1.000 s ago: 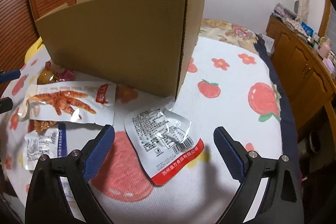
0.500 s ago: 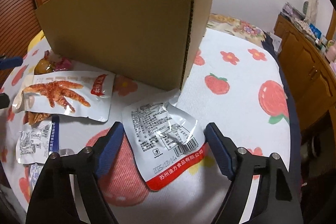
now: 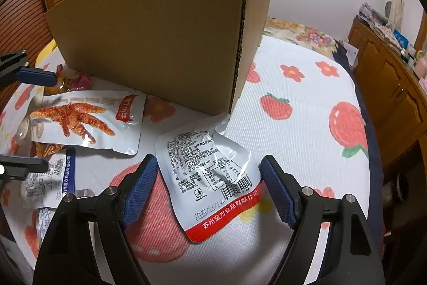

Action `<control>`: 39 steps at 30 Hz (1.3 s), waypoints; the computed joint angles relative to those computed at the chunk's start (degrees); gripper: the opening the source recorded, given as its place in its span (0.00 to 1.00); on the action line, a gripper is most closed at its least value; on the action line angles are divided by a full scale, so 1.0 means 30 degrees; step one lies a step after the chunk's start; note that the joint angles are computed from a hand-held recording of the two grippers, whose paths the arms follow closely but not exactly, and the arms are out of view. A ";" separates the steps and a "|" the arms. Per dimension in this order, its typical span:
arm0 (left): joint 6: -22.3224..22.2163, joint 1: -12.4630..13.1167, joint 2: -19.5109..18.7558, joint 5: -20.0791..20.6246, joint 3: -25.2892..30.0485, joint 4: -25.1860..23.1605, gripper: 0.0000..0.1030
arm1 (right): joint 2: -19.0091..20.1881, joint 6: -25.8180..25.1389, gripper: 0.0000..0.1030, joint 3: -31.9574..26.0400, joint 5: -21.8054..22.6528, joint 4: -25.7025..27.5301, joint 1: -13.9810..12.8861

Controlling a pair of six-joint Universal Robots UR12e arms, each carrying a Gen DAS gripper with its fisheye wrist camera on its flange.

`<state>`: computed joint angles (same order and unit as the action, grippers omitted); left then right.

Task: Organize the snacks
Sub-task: 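Grasp the chicken-feet packet with the left tool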

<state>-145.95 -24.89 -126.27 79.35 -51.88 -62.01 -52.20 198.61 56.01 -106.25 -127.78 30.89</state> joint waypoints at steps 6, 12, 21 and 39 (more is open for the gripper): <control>-0.0218 -0.0249 -0.0679 0.0852 0.1035 -0.0663 0.90 | 0.0004 -0.0005 0.79 -0.0001 -0.0007 -0.0007 0.0002; -0.0560 -0.0375 -0.1205 0.1034 0.1675 -0.1278 0.85 | 0.0002 -0.0002 0.79 0.0009 -0.0009 -0.0014 0.0004; -0.0786 -0.0160 -0.1055 0.0215 0.1459 -0.1174 0.68 | -0.0012 -0.0013 0.79 0.0009 0.0002 -0.0009 -0.0011; -0.0888 0.0210 -0.0207 -0.0667 0.0189 -0.0721 0.58 | -0.0015 -0.0008 0.79 0.0032 -0.0011 -0.0030 -0.0003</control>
